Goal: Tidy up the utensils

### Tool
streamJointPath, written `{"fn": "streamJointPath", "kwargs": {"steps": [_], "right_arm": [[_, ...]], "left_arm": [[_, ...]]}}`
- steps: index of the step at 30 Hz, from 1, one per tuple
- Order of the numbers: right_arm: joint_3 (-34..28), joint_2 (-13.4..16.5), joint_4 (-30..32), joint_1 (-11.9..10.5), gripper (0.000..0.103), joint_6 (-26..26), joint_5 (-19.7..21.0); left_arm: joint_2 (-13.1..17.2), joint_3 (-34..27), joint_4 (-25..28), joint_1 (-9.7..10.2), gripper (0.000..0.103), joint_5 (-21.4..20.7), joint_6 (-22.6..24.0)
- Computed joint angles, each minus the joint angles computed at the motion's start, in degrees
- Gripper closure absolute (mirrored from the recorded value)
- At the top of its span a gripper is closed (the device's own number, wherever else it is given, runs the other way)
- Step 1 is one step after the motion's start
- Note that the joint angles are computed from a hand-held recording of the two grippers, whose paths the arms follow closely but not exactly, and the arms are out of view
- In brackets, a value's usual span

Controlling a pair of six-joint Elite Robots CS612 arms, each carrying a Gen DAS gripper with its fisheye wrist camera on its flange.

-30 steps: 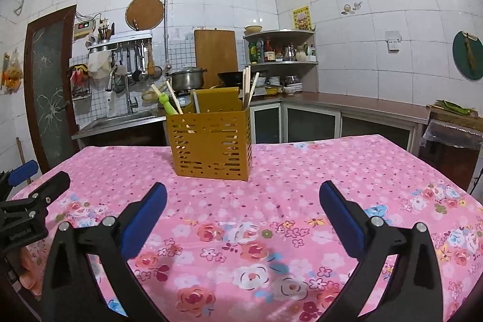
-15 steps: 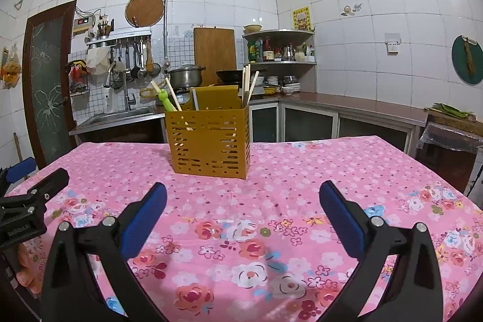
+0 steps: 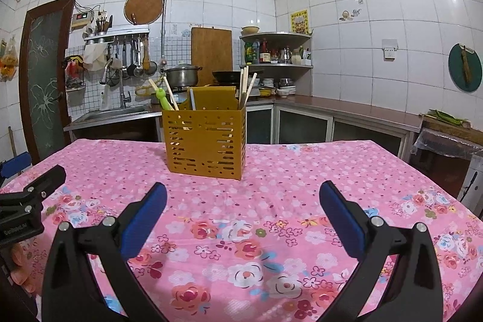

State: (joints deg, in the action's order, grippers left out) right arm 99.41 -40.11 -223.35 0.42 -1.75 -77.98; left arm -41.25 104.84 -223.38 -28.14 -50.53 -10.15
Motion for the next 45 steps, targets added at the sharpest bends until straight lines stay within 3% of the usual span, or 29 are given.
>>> {"fn": "streamJointPath", "kwargs": {"steps": [45], "right_arm": [[0.2,-0.1,0.2,0.0,0.004,0.1,-0.8]], "left_arm": [[-0.2,0.3,0.2,0.05,0.005,-0.5,0.0]]}}
